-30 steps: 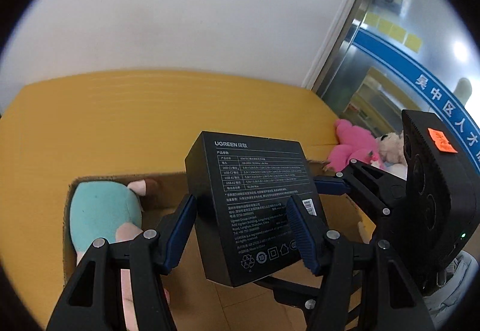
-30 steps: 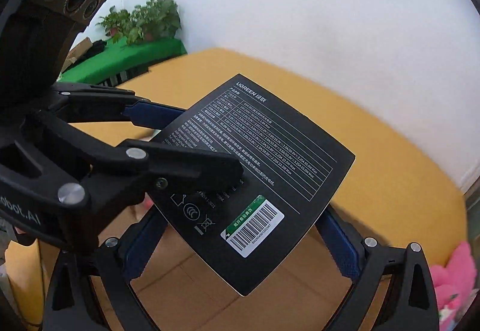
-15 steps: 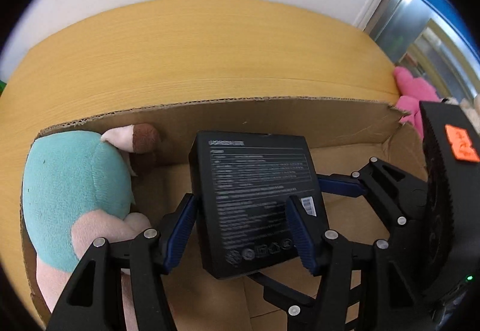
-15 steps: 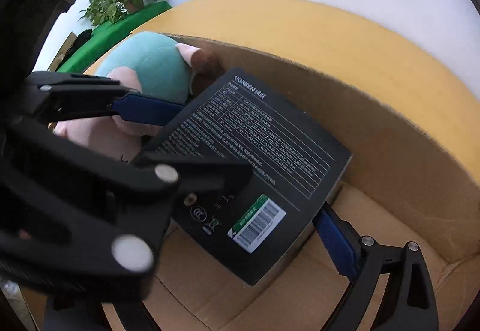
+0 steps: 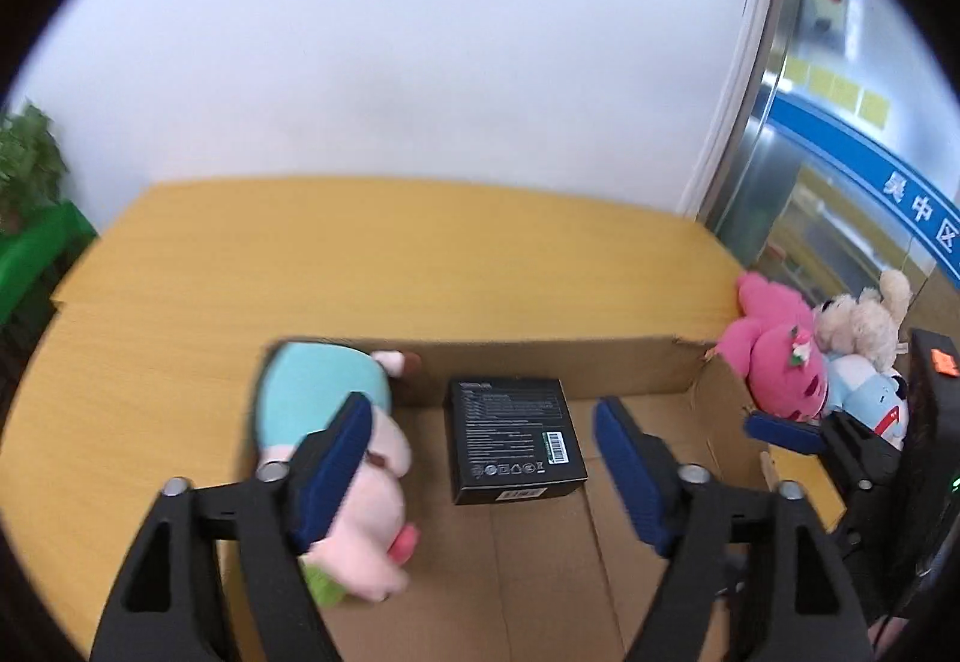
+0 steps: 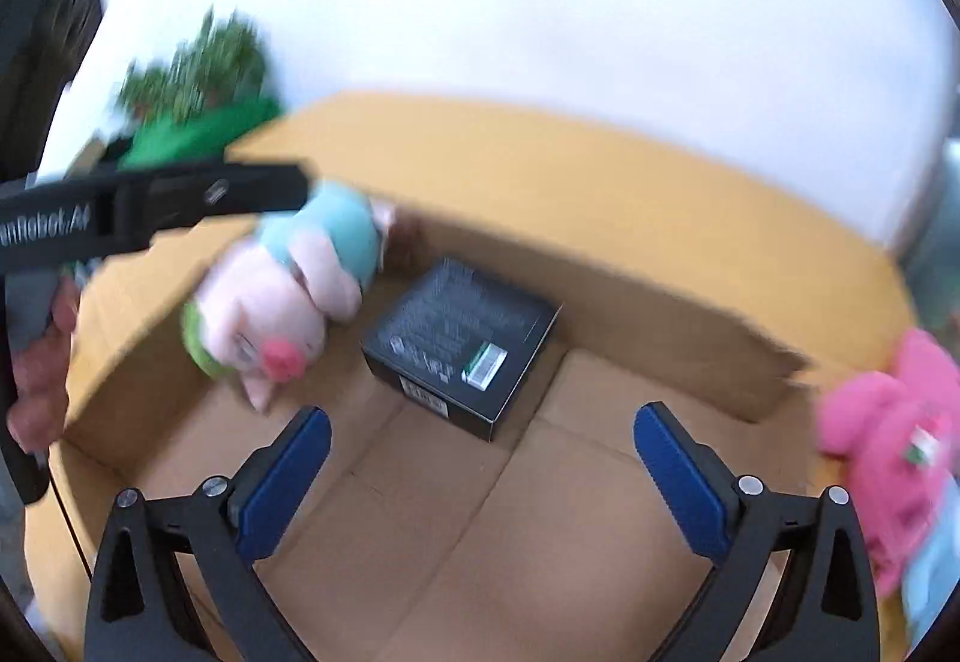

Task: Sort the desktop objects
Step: 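Lift the black box with both tools and lower it into the cardboard box, then open both tools and withdraw from the box toward the sunglasses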

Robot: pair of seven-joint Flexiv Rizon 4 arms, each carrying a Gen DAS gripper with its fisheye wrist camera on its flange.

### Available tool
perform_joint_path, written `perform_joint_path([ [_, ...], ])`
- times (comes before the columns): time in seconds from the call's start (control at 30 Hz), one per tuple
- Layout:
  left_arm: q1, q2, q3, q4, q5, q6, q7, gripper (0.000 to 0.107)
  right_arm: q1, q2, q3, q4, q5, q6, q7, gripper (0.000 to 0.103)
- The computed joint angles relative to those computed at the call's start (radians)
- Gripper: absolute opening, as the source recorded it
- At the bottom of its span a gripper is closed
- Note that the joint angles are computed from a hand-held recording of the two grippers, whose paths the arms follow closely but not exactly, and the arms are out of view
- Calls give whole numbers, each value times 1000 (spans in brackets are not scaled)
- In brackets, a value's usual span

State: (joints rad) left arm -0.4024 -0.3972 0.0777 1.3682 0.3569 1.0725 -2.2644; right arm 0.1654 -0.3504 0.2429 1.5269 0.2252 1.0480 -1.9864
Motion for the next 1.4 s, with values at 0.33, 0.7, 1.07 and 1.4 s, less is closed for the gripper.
perform_joint_path([
  [0.33, -151, 164, 35, 111, 401, -24, -354, 81, 63, 266, -42, 387, -125, 305, 238, 103],
  [0.7, -121, 190, -87, 156, 469, -56, -450, 81, 71, 388, -67, 553, -199, 358, 360, 102],
  [1.07, -118, 206, -119, 182, 453, -44, -436, 81, 95, 437, -88, 582, -139, 334, 317, 101],
  [1.4, -112, 207, -130, 224, 378, 9, -403, 81, 112, 455, -96, 591, -93, 308, 292, 102],
])
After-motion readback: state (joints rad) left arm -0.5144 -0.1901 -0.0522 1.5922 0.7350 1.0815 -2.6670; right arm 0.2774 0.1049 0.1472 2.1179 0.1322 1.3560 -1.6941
